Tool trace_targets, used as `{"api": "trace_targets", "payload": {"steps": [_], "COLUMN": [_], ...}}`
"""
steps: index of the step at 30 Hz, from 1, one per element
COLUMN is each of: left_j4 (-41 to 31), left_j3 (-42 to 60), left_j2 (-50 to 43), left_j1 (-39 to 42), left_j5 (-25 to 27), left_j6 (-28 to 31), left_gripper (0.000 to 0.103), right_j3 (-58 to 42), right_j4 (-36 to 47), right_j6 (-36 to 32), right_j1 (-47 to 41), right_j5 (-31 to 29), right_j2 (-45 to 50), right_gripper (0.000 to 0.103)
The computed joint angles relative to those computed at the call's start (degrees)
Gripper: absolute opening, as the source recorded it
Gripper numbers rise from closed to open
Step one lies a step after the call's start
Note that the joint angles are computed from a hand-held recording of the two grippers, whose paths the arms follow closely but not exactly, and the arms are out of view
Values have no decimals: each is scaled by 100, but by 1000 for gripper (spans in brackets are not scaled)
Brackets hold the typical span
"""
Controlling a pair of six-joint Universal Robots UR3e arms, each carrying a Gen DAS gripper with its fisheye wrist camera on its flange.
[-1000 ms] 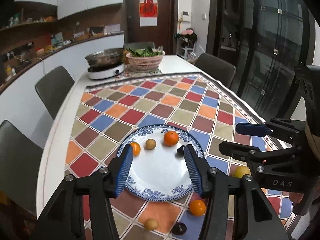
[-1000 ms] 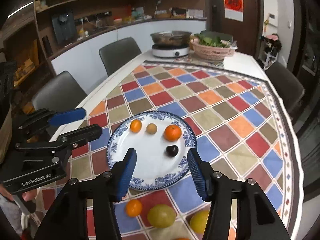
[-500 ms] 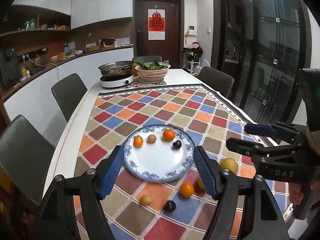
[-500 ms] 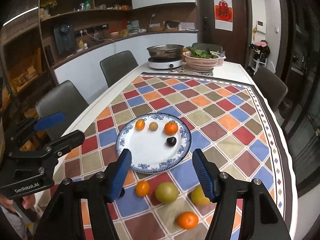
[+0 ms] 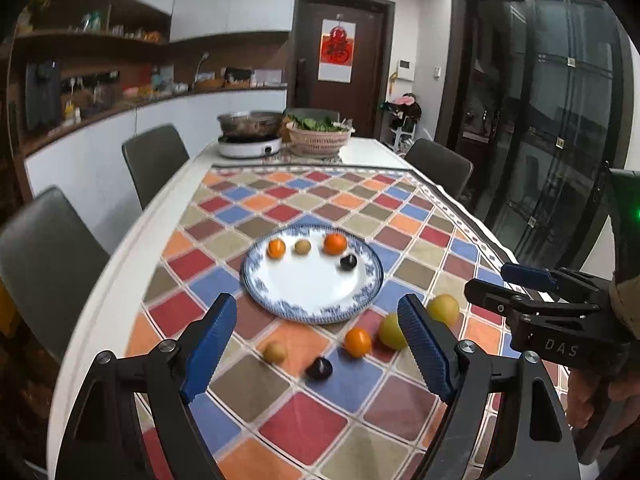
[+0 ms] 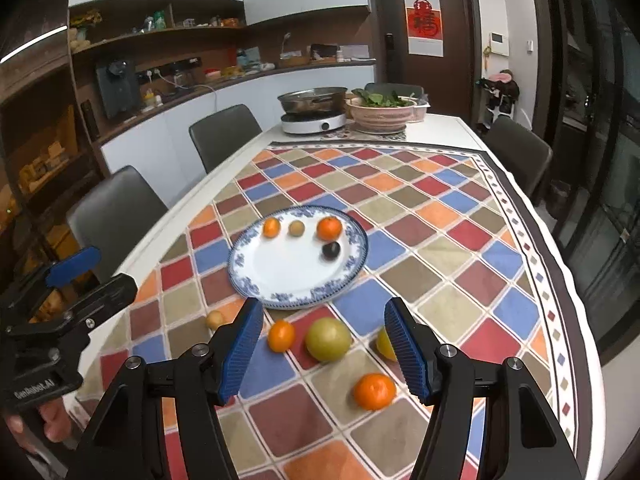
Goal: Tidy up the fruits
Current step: 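Withdraw both open tools from the plate toward the remaining fruits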
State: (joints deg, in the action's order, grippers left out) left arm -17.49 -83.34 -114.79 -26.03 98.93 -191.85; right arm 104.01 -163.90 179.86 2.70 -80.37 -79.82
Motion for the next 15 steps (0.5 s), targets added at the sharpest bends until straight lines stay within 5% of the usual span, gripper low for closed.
{"api": "trace_targets", "payload": {"steps": [12,15], "left_j4": [-70,-180], "left_j3": [-513,-436], "left_j2": [-273,-443], "left_j1": [28,49], "left_j5": [-119,-191], "left_j6": [-66,-96], "left_gripper": [83,83], "right_j3": [724,726], "right_j4": [-918,-802], "right_j6": [-153,-173], "right_j1": [315,228], "right_j5": [-1053,-895], "right_j2": [344,476], "right_gripper": [64,64]}}
